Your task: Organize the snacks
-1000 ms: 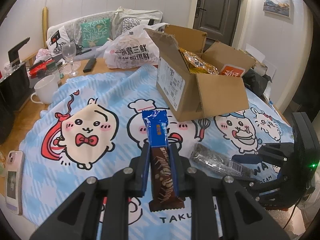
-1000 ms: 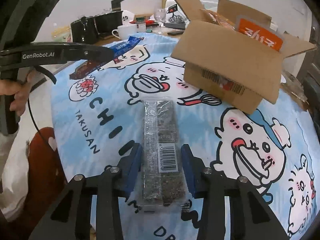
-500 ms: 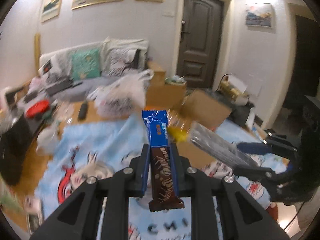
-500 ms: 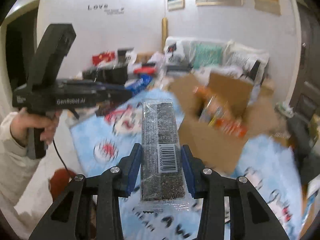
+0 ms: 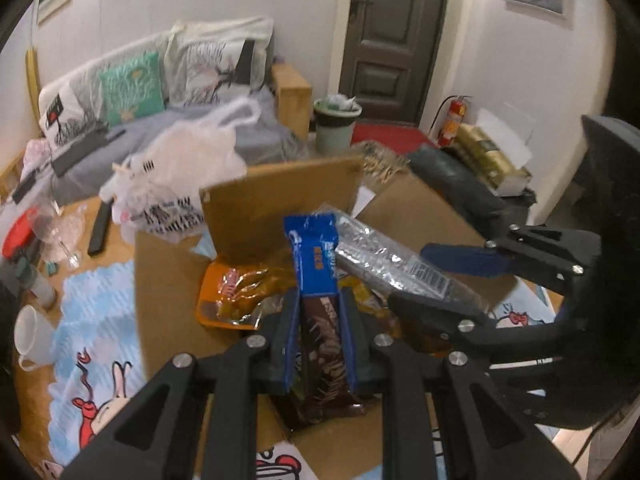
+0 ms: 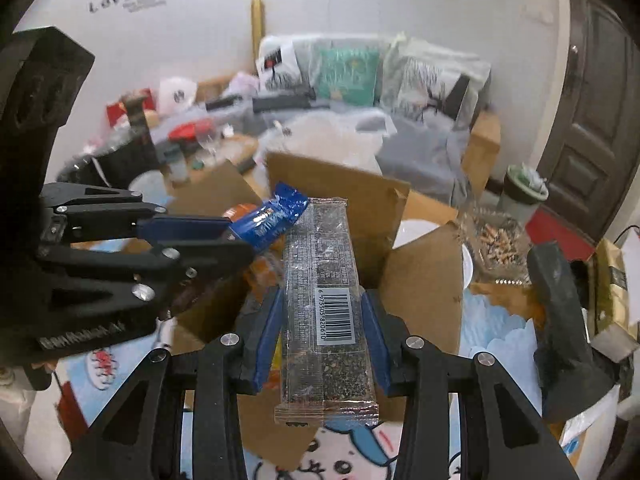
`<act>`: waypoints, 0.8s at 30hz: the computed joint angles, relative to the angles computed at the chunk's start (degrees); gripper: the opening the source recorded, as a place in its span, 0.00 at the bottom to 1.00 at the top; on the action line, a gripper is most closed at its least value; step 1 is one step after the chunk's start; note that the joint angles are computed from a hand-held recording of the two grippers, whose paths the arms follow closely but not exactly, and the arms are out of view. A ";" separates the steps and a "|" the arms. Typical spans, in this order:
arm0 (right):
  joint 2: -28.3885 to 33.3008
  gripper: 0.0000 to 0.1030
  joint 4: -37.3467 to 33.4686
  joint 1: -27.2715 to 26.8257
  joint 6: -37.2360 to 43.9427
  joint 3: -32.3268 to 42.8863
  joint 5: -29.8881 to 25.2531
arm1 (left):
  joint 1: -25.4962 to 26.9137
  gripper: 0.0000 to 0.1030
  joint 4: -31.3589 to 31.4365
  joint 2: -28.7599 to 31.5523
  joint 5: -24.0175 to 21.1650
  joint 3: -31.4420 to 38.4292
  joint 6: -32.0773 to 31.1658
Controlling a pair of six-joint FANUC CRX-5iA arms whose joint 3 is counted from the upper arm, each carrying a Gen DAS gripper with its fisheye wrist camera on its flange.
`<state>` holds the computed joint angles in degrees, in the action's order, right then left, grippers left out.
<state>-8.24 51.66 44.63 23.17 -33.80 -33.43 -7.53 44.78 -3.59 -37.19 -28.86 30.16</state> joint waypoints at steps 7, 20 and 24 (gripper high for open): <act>2.58 0.36 -4.81 -1.11 4.08 1.91 0.94 | -0.51 0.18 -1.41 0.92 0.97 0.48 0.10; -6.64 0.58 15.50 -1.41 -14.56 -8.64 7.21 | -1.95 0.82 24.55 -12.25 10.72 -14.41 -22.19; -12.36 0.63 35.58 -3.55 -30.12 -15.16 8.45 | -6.57 0.99 40.72 -19.27 16.17 -20.85 -33.94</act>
<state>-20.61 87.23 41.08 -6.95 -48.96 -24.99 -14.10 85.51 -22.87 -21.01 -49.71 -3.78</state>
